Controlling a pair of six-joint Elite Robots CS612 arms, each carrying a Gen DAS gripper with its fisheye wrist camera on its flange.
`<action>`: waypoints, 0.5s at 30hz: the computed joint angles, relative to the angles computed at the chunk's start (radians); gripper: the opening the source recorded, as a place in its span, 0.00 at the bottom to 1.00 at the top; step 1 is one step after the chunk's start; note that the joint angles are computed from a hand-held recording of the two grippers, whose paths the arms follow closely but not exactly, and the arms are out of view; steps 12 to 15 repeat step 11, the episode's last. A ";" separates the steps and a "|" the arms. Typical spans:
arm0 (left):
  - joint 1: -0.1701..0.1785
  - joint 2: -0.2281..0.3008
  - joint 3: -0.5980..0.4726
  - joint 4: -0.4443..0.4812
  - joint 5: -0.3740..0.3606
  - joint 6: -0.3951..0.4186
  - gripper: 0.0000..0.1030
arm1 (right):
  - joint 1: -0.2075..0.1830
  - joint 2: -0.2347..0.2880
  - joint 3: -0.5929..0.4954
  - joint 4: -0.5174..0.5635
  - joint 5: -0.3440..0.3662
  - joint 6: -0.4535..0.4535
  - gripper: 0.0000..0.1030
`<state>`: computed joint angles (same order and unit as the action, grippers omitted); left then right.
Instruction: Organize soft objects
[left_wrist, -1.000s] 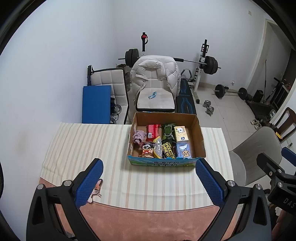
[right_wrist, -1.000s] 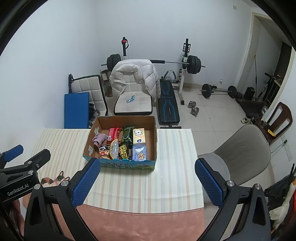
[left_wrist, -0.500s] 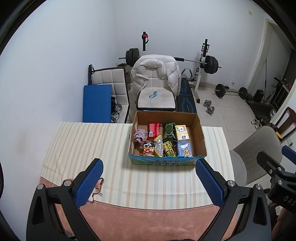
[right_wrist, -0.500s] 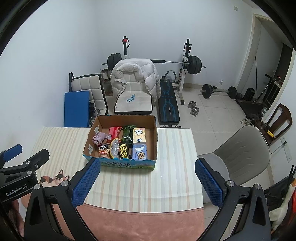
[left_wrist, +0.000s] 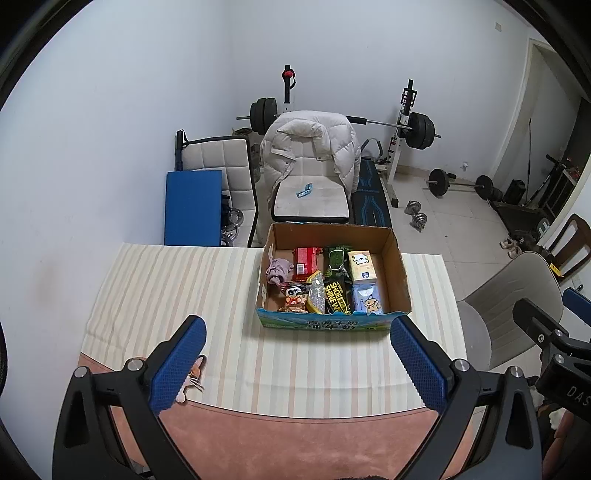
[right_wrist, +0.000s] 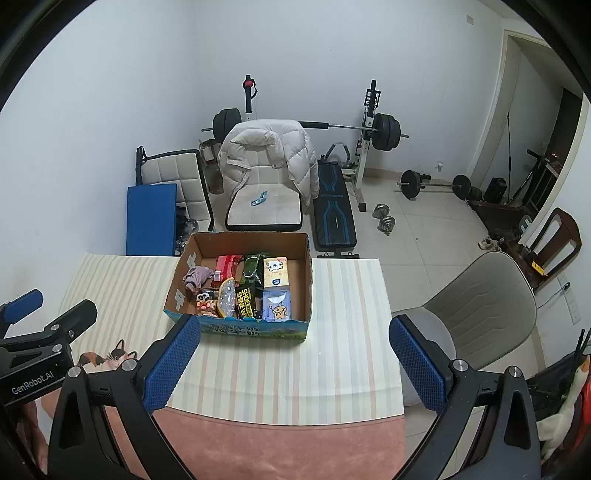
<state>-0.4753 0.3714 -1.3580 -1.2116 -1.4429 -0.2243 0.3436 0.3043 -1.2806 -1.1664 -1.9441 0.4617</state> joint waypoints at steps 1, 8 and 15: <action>0.000 0.000 0.000 -0.002 0.001 0.000 0.99 | 0.000 0.000 0.000 0.000 0.002 0.000 1.00; 0.001 -0.001 0.003 -0.004 0.000 -0.001 0.99 | -0.002 -0.001 -0.001 -0.002 0.001 -0.007 1.00; 0.001 -0.002 0.004 -0.004 0.001 -0.001 0.99 | -0.005 -0.001 -0.004 0.000 0.000 -0.007 1.00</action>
